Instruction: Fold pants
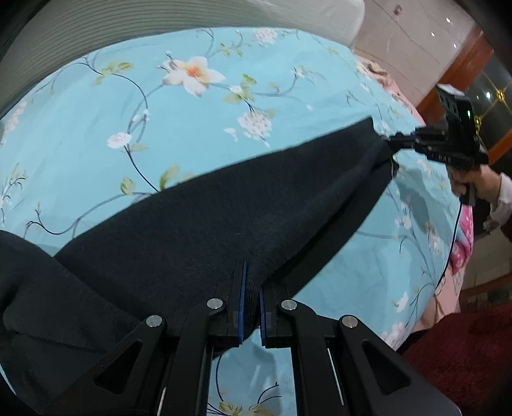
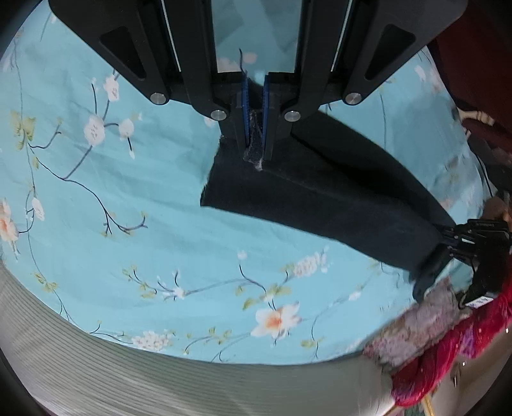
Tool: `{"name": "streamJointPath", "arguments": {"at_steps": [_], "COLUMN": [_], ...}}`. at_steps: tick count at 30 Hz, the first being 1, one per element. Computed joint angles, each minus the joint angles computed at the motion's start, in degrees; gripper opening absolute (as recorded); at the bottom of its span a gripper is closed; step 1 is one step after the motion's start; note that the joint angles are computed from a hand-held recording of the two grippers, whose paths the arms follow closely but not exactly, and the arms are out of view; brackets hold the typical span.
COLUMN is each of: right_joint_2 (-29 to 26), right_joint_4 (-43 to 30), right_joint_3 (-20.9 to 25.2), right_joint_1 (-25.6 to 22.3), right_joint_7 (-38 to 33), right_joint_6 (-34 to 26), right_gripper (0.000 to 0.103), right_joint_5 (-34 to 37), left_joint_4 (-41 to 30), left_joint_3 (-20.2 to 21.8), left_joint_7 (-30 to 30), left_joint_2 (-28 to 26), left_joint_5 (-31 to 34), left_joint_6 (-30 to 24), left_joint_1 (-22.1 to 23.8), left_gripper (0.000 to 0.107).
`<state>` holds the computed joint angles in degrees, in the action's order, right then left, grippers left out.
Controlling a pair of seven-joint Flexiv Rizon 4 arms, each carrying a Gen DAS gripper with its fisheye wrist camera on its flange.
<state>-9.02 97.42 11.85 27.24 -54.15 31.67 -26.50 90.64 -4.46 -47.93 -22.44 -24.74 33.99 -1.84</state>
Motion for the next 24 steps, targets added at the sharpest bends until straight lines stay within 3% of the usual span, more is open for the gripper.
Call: {"name": "streamJointPath", "arguments": {"at_steps": [7,10,13,14,15,19,24], "right_joint_2": [-0.92,-1.09,-0.31,0.05,0.34,1.34,-2.45], "right_joint_4": [-0.74,-1.5,-1.87,-1.88,-1.87,-1.07,-3.14], "right_joint_3": [0.07,0.19,0.19,0.18,0.2,0.51,0.59], "right_joint_1": [0.58,0.84,1.19,1.33,1.34,1.55,2.39], "right_joint_7": [0.19,1.6,5.09,6.75,7.93,12.66,13.93], "right_joint_6": [-4.4,-6.49,-7.6,-7.8,-7.57,-3.1,3.55], "right_gripper": [0.007,0.01,0.022,0.031,0.036,0.038,0.038], "right_joint_5": [0.51,2.3,2.37,1.97,1.64,-1.13,-0.62], "left_joint_4": [1.03,1.42,2.7,2.9,3.49,4.42,3.7], "left_joint_3": [0.38,0.6,0.94,0.99,1.13,1.95,3.4], "left_joint_7": [-0.03,-0.34,-0.71,-0.8,-1.31,-4.79,-11.91], "left_joint_2": [-0.52,-0.19,0.98,1.23,1.78,3.21,3.78], "left_joint_5": [1.89,2.41,2.11,1.7,0.97,-0.47,-0.3], "left_joint_6": [-1.41,-3.15,-3.44,-3.76,-3.8,-3.51,-2.06], "left_joint_1": [-0.29,-0.17,0.02,0.25,0.5,1.12,2.05], "left_gripper": [0.007,0.017,0.023,0.026,0.027,0.042,0.048]}}
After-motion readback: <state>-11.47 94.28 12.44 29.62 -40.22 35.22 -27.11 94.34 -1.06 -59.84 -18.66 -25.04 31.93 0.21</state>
